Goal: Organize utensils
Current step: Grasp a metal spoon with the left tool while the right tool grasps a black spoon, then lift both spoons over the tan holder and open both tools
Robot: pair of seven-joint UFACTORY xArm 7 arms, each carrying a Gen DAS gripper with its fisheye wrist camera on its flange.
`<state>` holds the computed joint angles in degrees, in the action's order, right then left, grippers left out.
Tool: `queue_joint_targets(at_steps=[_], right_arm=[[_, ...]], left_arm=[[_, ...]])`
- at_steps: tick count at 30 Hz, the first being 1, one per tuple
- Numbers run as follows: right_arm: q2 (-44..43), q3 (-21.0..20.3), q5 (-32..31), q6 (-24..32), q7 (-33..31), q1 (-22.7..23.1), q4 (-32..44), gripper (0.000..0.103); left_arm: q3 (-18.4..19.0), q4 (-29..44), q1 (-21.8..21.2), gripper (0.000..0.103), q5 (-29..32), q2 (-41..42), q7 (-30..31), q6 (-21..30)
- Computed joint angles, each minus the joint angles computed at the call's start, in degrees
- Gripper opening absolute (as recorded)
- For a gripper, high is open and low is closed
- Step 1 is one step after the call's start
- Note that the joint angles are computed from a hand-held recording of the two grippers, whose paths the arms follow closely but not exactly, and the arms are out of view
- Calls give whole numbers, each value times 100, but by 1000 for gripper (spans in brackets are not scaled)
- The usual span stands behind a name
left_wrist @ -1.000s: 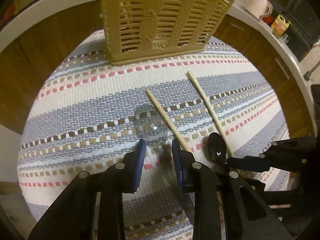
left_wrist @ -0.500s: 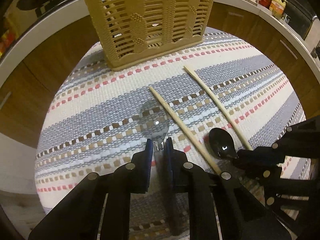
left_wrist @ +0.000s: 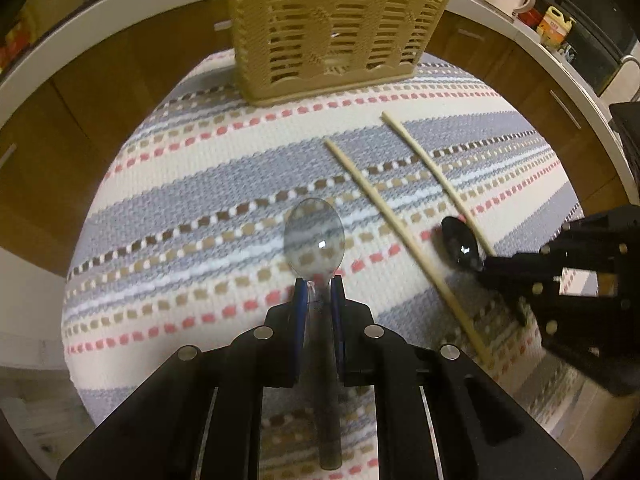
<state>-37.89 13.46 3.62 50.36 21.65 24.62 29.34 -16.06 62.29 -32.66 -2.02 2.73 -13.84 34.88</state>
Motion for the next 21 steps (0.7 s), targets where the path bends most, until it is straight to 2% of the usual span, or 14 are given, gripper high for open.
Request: queue_joint_targets(at_steps=[5, 8, 12, 15, 16, 17, 19, 21], right_arm=[[56, -266, 338, 25, -106, 32, 29, 8], [135, -440, 543, 74, -314, 15, 87, 14], [367, -338, 513, 272, -428, -80, 335, 18], [564, -146, 347, 384, -349, -128, 531, 18], [580, -66, 277, 402, -290, -127, 553, 17], [586, 68, 57, 421, -200, -176, 572, 9], [566, 110, -24, 261, -107, -143, 491, 5], [419, -51, 132, -26, -213, -35, 313, 5]], left_arm=[[28, -82, 101, 13, -660, -154, 577, 269], [41, 2, 131, 21, -829, -112, 806, 395], [3, 305, 67, 29, -496, 89, 772, 627], [-47, 527, -30, 28, 46, 230, 576, 832], [-11, 575, -148, 18, 498, 251, 343, 919], [-6, 629, -216, 13, 828, 291, 130, 969], [-11, 628, -262, 10, 994, 291, 15, 925], [19, 402, -234, 10, 973, 153, -182, 502]])
